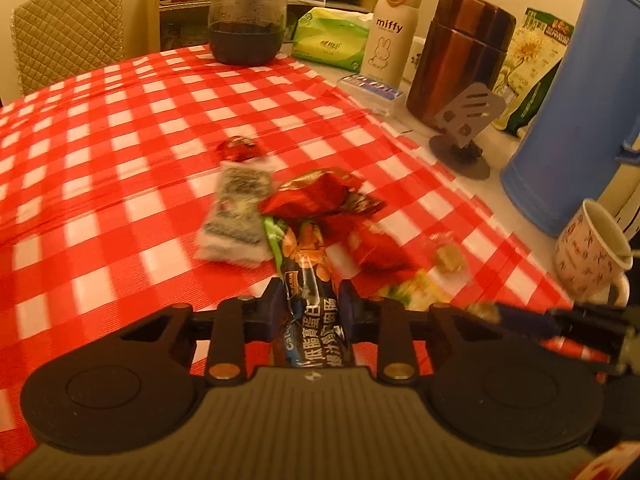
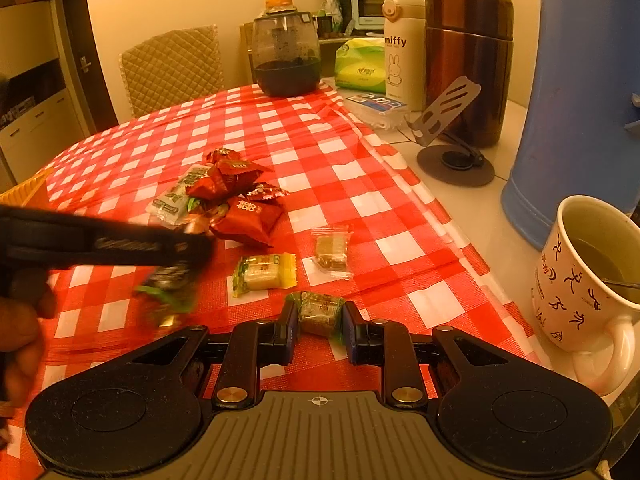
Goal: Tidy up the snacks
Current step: 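Carry both held snacks over the orange tray and open both tools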
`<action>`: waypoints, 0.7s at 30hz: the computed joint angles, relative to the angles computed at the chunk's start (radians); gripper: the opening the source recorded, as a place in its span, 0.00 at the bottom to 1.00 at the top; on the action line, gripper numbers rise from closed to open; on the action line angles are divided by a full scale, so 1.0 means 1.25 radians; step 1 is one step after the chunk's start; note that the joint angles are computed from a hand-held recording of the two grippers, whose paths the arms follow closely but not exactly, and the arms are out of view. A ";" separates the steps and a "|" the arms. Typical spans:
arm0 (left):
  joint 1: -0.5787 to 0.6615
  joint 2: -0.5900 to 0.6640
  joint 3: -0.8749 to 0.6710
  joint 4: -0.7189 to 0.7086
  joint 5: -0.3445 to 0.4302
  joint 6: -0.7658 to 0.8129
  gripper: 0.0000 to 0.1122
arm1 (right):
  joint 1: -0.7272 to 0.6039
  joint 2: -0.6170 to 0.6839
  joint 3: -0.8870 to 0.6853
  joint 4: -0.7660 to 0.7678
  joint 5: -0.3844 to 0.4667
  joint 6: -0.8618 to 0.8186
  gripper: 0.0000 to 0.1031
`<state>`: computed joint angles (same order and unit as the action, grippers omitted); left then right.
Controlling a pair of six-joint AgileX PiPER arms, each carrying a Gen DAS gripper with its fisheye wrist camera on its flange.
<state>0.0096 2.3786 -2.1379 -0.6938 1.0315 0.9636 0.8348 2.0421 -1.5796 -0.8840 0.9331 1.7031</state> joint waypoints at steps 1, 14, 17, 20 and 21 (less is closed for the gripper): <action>0.009 -0.002 0.001 0.003 0.008 0.008 0.24 | 0.000 0.000 0.001 -0.001 -0.001 0.002 0.23; -0.011 -0.077 0.176 -0.016 -0.176 0.168 0.26 | 0.005 0.017 -0.031 0.006 0.008 -0.010 0.23; -0.004 -0.070 0.157 -0.019 -0.149 0.143 0.23 | 0.005 0.015 -0.032 0.006 0.014 -0.012 0.23; 0.009 -0.076 0.150 -0.037 -0.128 0.143 0.23 | 0.006 0.012 -0.041 0.004 0.024 -0.019 0.23; 0.015 -0.077 0.144 -0.042 -0.117 0.136 0.23 | 0.007 0.011 -0.045 0.003 0.027 -0.023 0.23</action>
<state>0.0281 2.2821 -1.9578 -0.7459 0.8847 1.1342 0.8433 2.0553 -1.6359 -0.8800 0.9671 1.6744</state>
